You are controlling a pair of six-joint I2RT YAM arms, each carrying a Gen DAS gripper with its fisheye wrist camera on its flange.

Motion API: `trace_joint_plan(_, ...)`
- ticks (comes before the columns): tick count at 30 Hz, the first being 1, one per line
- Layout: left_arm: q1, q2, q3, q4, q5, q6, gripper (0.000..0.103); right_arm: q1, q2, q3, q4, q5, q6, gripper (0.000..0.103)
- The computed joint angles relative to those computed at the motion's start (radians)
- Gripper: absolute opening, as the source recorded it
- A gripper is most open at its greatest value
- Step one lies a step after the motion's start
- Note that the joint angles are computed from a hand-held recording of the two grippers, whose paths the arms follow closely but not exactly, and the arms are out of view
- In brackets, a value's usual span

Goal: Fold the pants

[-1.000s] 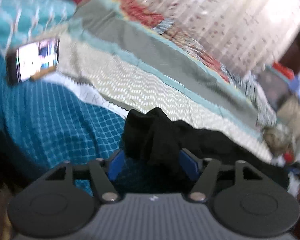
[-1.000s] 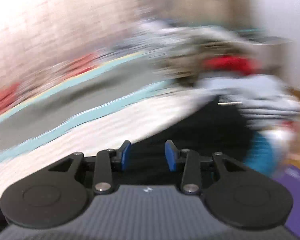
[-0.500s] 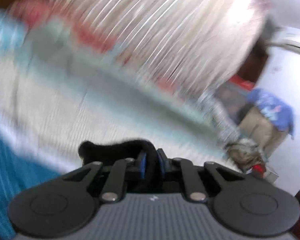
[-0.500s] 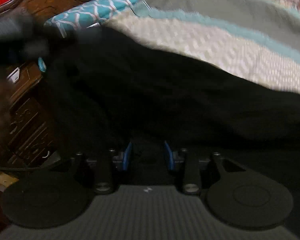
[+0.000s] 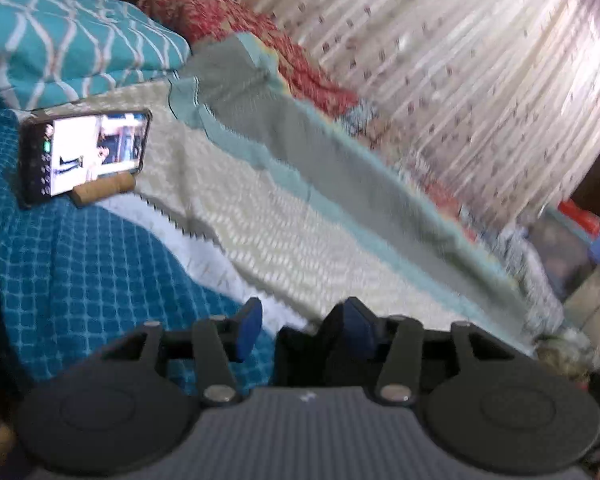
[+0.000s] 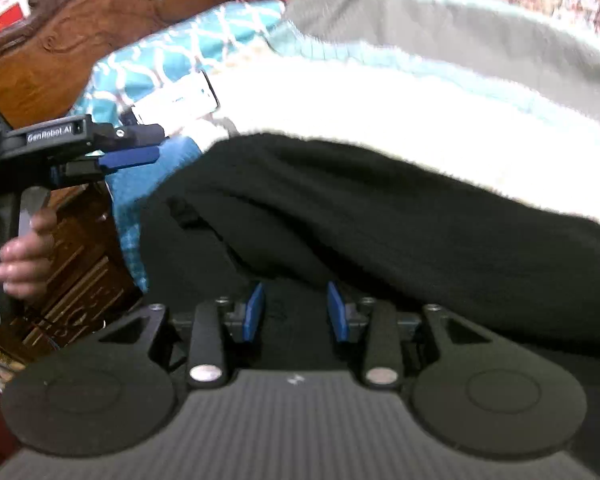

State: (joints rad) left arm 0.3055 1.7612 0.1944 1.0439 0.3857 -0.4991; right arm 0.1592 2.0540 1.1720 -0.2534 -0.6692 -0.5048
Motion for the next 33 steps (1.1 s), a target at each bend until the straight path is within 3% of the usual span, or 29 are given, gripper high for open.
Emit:
trace_joint_plan(2, 0.007, -0.08, -0.002, -0.025, 0.049, -0.021, 0.044, -0.029, -0.017, -0.014, 0.006, -0.057, 0.002, 0.038)
trace_joint_plan(5, -0.096, -0.145, 0.017, -0.04, 0.045, -0.006, 0.044, -0.033, 0.003, -0.001, -0.023, -0.112, -0.016, 0.038)
trace_joint_plan(8, -0.248, -0.062, 0.098, -0.065, -0.01, 0.004, 0.045, 0.012, 0.102, 0.067, -0.09, -0.059, -0.003, 0.039)
trace_joint_plan(11, -0.365, 0.076, 0.243, -0.213, -0.094, 0.03, 0.044, 0.015, 0.185, 0.114, -0.045, -0.1, 0.076, 0.04)
trace_joint_plan(13, -0.416, 0.155, 0.357, -0.384, -0.214, 0.067, 0.036, 0.0, 0.202, 0.167, -0.105, -0.131, 0.103, 0.04)
trace_joint_plan(14, -0.435, 0.19, 0.398, -0.44, -0.27, 0.094, 0.022, -0.016, 0.19, 0.163, -0.104, -0.143, 0.11, 0.04)
trace_joint_plan(17, -0.434, 0.186, 0.402, -0.465, -0.282, 0.099, 0.02, -0.106, 0.137, 0.121, -0.054, -0.174, 0.115, 0.04)
trace_joint_plan(19, -0.436, 0.138, 0.413, -0.541, -0.279, 0.075, 0.02, -0.194, 0.105, 0.064, 0.046, -0.184, 0.167, 0.04)
trace_joint_plan(21, -0.431, 0.076, 0.409, -0.586, -0.266, 0.05, 0.036, -0.294, 0.065, -0.004, 0.15, -0.18, 0.24, 0.04)
trace_joint_plan(23, -0.443, 0.023, 0.411, -0.599, -0.274, 0.057, 0.045, -0.417, 0.028, -0.082, 0.275, -0.151, 0.305, 0.04)
trace_joint_plan(28, -0.558, 0.044, 0.531, -0.69, -0.28, 0.085, 0.045, -0.712, 0.035, -0.22, 0.656, -0.007, 0.588, 0.045)
trace_joint_plan(33, -0.692, 0.211, 0.762, -0.825, -0.265, 0.096, 0.045, -0.882, 0.174, -0.18, 0.876, 0.127, 0.79, 0.05)
